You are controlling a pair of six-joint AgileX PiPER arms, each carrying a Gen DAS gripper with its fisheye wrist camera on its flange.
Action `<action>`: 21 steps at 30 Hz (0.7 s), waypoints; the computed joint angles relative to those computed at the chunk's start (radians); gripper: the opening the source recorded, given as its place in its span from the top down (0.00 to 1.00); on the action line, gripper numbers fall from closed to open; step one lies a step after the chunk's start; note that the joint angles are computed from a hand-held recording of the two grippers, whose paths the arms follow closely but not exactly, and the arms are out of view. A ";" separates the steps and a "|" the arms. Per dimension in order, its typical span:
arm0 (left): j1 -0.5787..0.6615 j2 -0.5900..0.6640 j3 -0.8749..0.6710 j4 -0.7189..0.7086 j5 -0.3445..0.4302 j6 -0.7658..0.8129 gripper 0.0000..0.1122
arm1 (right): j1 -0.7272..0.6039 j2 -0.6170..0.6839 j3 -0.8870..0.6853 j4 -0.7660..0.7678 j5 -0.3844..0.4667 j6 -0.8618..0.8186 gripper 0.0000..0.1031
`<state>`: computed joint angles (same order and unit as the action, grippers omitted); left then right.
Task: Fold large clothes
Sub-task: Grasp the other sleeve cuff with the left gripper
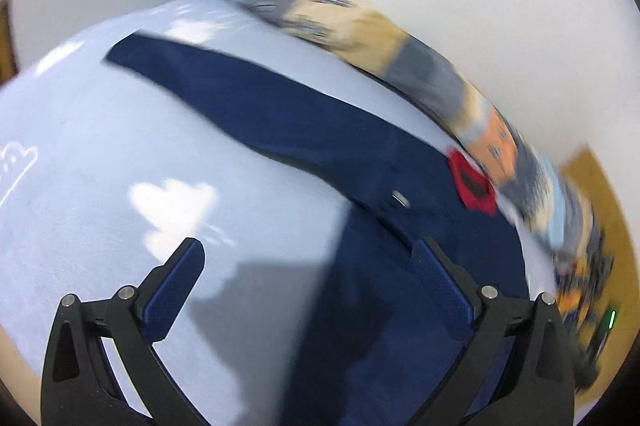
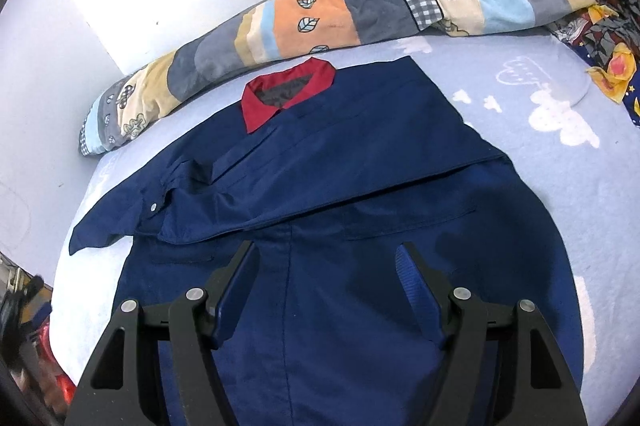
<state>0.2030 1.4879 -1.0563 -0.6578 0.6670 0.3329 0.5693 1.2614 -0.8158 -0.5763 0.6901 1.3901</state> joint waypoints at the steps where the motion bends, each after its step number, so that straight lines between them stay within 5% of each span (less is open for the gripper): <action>1: 0.051 0.050 -0.028 -0.058 0.018 0.049 0.08 | 0.001 0.004 0.000 0.002 -0.002 -0.003 0.29; 7: 0.297 0.462 -0.311 -0.417 0.159 0.176 0.17 | 0.027 0.052 -0.032 -0.007 0.026 -0.037 0.29; 12: 0.320 0.702 -0.581 -0.469 0.174 0.111 0.46 | 0.015 0.095 -0.045 0.025 0.012 -0.072 0.29; 14: 0.331 0.808 -0.704 -0.505 0.215 0.095 0.47 | 0.026 0.103 -0.049 0.018 0.019 -0.067 0.29; 18: 0.333 0.960 -0.874 -0.521 0.193 0.035 0.47 | 0.065 0.115 -0.062 -0.009 0.050 -0.043 0.29; 21: 0.346 1.051 -0.952 -0.645 0.164 0.093 0.66 | 0.094 0.117 -0.065 -0.048 0.065 -0.008 0.29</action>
